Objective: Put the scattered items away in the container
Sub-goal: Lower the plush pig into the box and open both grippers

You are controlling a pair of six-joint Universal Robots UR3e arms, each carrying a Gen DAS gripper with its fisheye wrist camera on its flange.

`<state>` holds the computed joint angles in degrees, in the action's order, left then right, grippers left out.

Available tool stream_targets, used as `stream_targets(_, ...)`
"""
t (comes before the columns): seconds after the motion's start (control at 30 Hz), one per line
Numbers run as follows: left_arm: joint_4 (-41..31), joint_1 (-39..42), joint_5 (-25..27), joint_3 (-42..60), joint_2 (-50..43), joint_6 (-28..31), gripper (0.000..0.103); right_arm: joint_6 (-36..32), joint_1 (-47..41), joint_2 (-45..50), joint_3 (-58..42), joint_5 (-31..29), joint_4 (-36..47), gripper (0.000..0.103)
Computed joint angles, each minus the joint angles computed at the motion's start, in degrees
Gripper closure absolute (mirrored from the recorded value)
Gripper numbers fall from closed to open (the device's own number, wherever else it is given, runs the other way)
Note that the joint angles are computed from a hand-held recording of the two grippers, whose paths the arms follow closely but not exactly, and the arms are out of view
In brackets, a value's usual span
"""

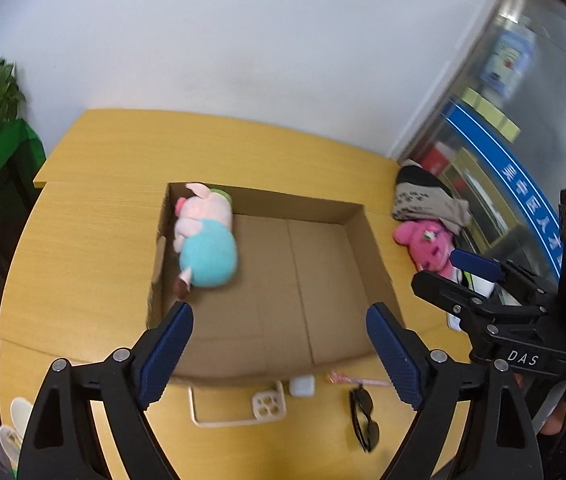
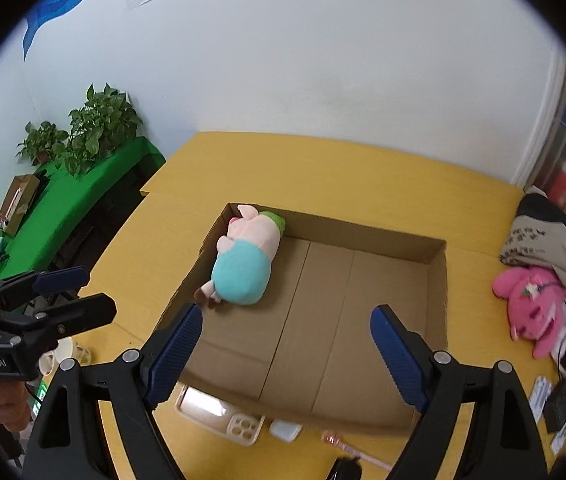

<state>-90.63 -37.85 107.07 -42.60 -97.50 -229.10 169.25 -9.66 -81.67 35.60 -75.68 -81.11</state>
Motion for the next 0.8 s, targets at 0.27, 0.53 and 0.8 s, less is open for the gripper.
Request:
stream_targets(0.27,-1.9,-13.0,8.3,4.2,-3.9,-11.4,0.008,-3.5,-2.1,-14.5,11.1,-1.9,4.0,0.016)
stream_targets(0.53,-11.3,-15.9,10.5,17.7,-9.1,-11.8,0.008,-0.1,-3.5,-16.8,10.0,0.0,7.1,0.016)
stream_targets(0.8,-13.3,-18.0,11.3,22.0,-12.7,-12.5,0.008,-2.0,-6.9,-21.8,14.0,2.6,8.6,0.016)
